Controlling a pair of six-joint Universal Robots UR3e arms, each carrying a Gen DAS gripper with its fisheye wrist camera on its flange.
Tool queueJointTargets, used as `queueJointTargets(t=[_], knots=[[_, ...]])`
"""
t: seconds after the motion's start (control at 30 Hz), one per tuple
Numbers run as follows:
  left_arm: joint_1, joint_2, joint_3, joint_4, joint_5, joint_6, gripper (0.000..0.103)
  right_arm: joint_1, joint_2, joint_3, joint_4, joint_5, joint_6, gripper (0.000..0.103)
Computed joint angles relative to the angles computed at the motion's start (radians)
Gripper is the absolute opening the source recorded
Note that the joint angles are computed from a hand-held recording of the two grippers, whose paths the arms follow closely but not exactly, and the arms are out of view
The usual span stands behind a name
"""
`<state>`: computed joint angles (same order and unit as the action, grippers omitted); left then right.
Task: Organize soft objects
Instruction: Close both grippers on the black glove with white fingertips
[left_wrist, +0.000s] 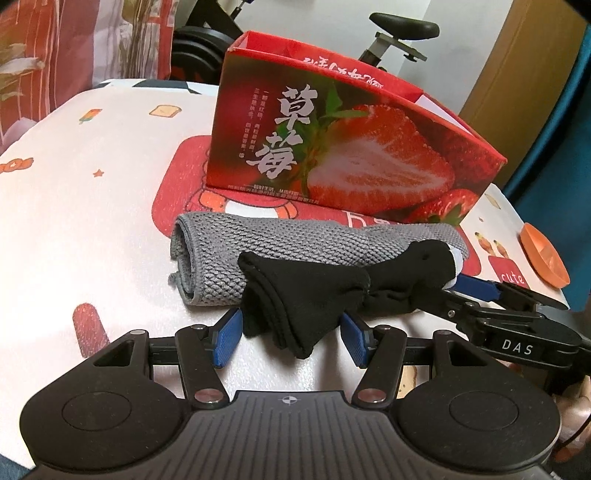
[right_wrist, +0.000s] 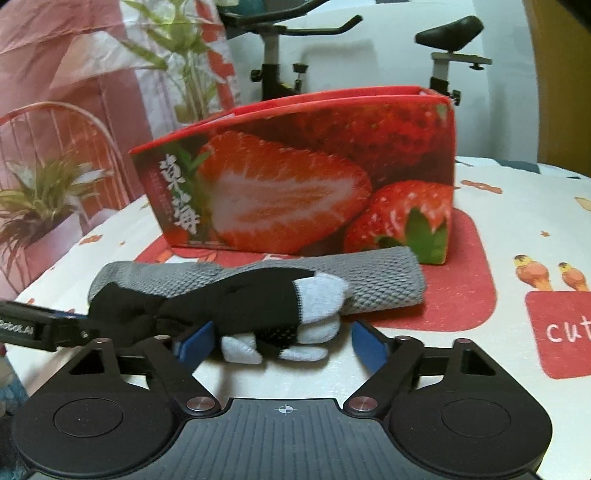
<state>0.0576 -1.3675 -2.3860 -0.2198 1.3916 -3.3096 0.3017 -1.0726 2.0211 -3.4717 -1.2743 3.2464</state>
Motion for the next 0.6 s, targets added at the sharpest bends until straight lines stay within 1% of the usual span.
queueJointTargets(t=[0.07,0.17,0.27,0.37,0.4,0.47,0.57,0.6], knots=[[0.000,-0.005,-0.005,0.017,0.000,-0.003,0.061,0.002,0.003,0.003,-0.019,0.000,0.000,0.070],[-0.004,-0.015,-0.011,0.043,0.004,-0.009,0.062,-0.004,0.005,0.015,-0.054,0.010,0.011,0.070],[0.008,-0.015,-0.027,0.069,-0.017,-0.012,0.066,-0.010,0.005,0.018,-0.069,0.022,0.021,0.071],[0.004,-0.029,-0.026,0.088,-0.015,-0.011,0.067,-0.017,0.008,0.018,-0.083,0.035,0.033,0.070],[-0.001,-0.034,-0.023,0.089,-0.009,-0.008,0.067,-0.019,0.010,0.015,-0.084,0.040,0.037,0.068],[-0.006,-0.038,-0.021,0.092,-0.004,-0.004,0.067,-0.022,0.012,0.016,-0.079,0.047,0.037,0.057],[-0.004,-0.045,-0.018,0.095,-0.008,-0.004,0.067,-0.032,0.014,0.017,-0.066,0.067,0.039,0.049],[-0.005,-0.047,-0.017,0.095,-0.008,-0.003,0.067,-0.036,0.014,0.019,-0.066,0.076,0.038,0.044]])
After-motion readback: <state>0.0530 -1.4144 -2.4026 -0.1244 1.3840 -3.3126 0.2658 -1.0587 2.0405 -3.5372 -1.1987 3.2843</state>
